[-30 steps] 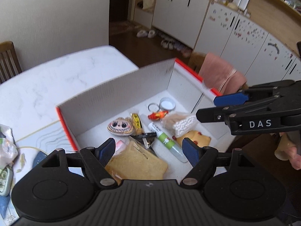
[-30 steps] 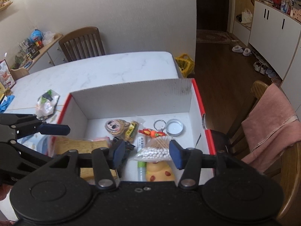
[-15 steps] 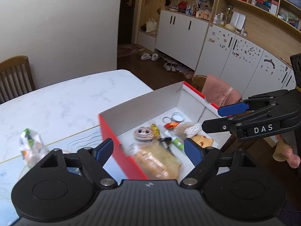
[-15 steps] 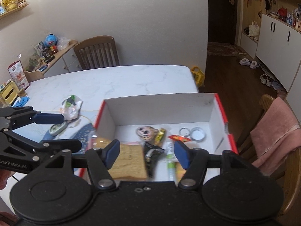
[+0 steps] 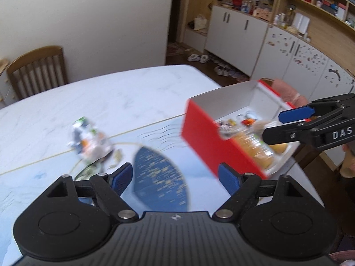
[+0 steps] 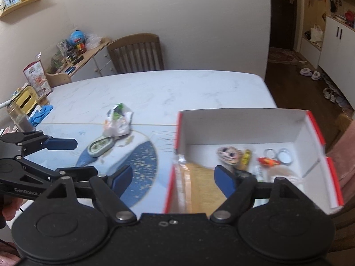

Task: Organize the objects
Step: 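Move both tools back over the table toward the tape roller and plastic bag, then grasp the grey tape roller with the left tool while the right tool grasps the white plastic bag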

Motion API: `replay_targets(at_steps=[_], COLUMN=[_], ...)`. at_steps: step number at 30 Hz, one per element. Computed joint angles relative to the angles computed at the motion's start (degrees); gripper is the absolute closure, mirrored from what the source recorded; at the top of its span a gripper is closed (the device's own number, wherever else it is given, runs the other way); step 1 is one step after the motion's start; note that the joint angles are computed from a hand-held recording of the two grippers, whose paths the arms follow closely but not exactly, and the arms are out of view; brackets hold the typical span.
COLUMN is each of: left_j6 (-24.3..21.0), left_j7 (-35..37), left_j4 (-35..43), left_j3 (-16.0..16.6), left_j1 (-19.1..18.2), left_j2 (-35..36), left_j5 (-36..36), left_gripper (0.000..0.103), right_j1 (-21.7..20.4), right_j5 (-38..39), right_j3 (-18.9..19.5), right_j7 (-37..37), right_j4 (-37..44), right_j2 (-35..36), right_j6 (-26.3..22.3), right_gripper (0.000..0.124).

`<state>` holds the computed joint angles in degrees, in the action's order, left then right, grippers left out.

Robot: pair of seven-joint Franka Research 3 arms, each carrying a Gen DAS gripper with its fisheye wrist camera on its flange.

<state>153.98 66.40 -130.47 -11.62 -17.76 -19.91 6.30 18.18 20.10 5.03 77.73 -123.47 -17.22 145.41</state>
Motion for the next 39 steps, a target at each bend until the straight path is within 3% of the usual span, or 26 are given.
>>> replay_targets(at_steps=[8,15,19,24,31,39], left_j6=[0.54,3.32,5.58,5.84,9.19,9.8], left_j7=[5.49,17.01,22.1,31.25,39.42,46.4], left_j4=[-5.85,-9.51,-10.88,-10.49,-10.08,-7.56], left_j3=[4.5,11.05,11.89,14.83,13.92,13.63], left_j1=[0.6,-1.93,-0.99,-2.45,-0.87,0.26], left_j2=[-3.45,-3.84,-3.35,-1.56,1.59,6.65], left_j5=[-3.04,-12.59,-14.48,-19.98,-23.64,-29.24], left_gripper=[0.0,0.0,0.0,0.0,0.0,0.0], right_j1=[1.71,4.29,6.08,8.45,11.97,15.57], right_j5=[-5.55,-10.49,-13.33,-15.33,-18.18,-19.79], right_j3=[3.68,4.49,4.28,3.58,2.09,-0.05], right_j7=[6.92,12.75,15.57,17.74,19.13,19.03], right_j4=[6.2,14.67,21.21,29.59,43.39,63.49], right_j2=[6.54,14.58,20.06,26.94,37.55,51.73], right_j6=[-0.72,-2.93,-5.42,-8.4,-13.71,-22.84], right_gripper=[0.042,0.042,0.042,0.042,0.042,0.042])
